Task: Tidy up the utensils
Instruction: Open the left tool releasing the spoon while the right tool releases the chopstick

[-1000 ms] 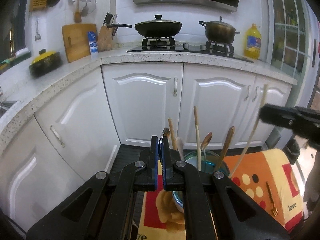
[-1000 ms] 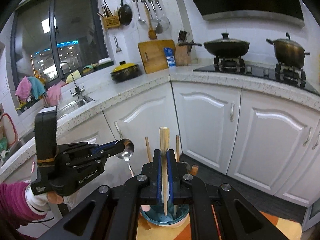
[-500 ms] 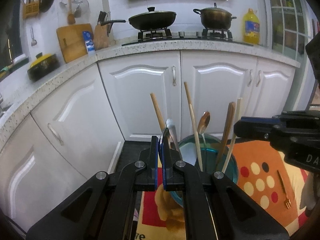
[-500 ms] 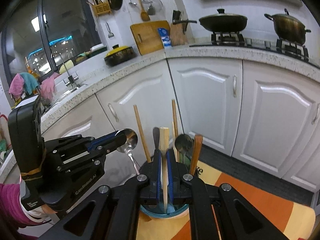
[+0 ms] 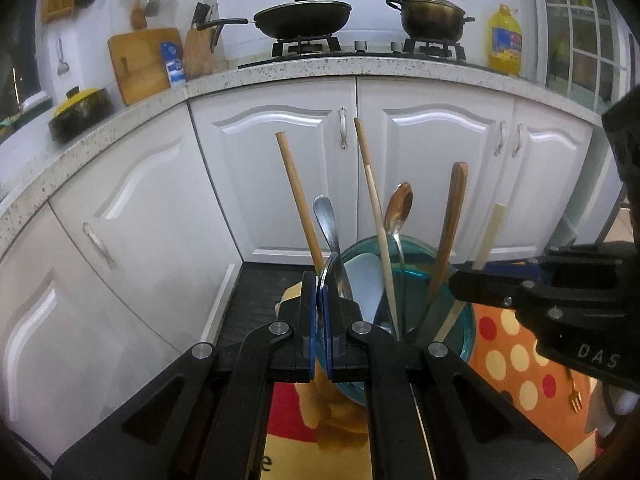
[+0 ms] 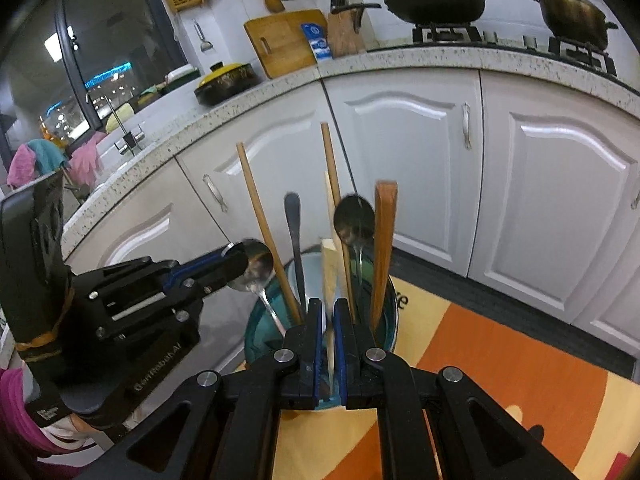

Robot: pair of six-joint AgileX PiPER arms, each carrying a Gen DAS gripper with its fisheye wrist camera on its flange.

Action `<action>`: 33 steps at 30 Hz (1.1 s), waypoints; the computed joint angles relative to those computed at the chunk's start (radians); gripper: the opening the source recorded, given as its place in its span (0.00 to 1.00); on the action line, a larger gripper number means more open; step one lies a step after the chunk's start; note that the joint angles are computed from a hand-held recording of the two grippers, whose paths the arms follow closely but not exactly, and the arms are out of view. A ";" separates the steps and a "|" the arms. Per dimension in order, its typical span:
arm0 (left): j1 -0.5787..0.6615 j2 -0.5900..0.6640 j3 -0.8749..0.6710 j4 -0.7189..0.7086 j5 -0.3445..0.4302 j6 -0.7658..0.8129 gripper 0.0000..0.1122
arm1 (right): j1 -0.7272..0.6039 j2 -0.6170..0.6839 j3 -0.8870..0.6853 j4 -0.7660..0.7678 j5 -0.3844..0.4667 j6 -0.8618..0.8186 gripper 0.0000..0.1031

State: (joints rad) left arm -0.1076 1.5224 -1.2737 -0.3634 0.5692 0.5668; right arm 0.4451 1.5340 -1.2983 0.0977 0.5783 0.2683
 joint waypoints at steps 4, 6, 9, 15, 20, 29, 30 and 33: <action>0.002 0.002 -0.007 -0.003 0.013 -0.011 0.01 | -0.006 -0.005 0.010 0.002 -0.006 0.001 0.05; 0.007 0.006 -0.014 -0.009 0.027 -0.016 0.01 | -0.008 -0.010 0.015 -0.001 -0.011 0.007 0.06; 0.027 0.011 -0.024 -0.051 0.061 0.006 0.01 | -0.008 -0.014 0.019 -0.003 -0.008 0.016 0.13; 0.081 0.038 -0.064 -0.154 0.172 0.044 0.18 | -0.024 -0.048 0.053 0.020 -0.029 0.016 0.26; 0.129 0.037 -0.079 -0.233 0.236 0.065 0.36 | -0.033 -0.076 0.071 0.011 -0.036 0.035 0.32; 0.157 -0.022 -0.047 -0.241 0.273 0.048 0.38 | 0.002 -0.126 0.083 -0.147 -0.034 0.190 0.35; 0.154 -0.033 -0.038 -0.238 0.267 0.045 0.38 | 0.014 -0.130 0.080 -0.191 -0.024 0.227 0.35; 0.144 -0.056 -0.023 -0.213 0.255 0.024 0.38 | 0.038 -0.148 0.082 -0.260 -0.010 0.283 0.36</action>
State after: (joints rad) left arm 0.0364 1.4668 -1.2965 -0.5759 0.8237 0.5913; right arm 0.4830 1.3863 -1.2160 -0.1623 0.5684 0.5509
